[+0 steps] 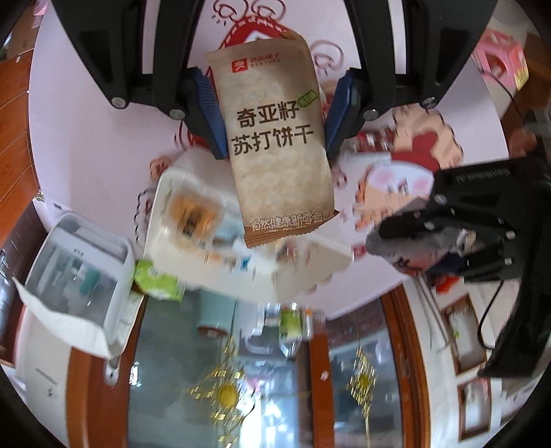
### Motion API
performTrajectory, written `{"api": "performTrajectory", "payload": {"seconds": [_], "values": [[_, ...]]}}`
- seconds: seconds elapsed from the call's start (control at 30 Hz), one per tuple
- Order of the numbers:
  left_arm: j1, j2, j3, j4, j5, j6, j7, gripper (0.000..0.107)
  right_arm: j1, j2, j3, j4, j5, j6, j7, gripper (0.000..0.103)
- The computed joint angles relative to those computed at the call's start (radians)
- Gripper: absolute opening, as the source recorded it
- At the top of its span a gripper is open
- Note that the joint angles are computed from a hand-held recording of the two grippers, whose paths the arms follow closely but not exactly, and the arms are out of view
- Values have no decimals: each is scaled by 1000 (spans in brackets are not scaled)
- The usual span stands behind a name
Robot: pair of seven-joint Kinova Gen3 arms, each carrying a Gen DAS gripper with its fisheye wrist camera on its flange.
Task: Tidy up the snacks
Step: 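Carry the DONGZAO bag and biscuit bag into the tray and release both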
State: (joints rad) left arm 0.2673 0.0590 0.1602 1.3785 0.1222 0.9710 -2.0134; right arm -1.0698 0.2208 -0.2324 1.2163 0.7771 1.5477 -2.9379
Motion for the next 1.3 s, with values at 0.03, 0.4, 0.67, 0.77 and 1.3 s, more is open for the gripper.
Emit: {"api": "performTrajectory", "payload": {"seconds": [0.03, 0.4, 0.67, 0.77, 1.3], "values": [[3, 4, 0, -26, -12, 2, 20, 57, -9, 4, 4, -19, 23, 15, -6, 56], [82, 108, -2, -307, -173, 27, 229, 58, -7, 5, 60, -154, 200, 52, -54, 56], [194, 248, -36, -522, -288, 98, 363, 58, 53, 7, 106, -212, 243, 17, -35, 56], [228, 292, -57, -569, -320, 96, 390, 58, 84, 11, 120, -219, 247, 4, -31, 56], [301, 503, -135, -797, -363, 203, 452, 57, 265, 2, 131, -109, 91, -150, -59, 56]]}}
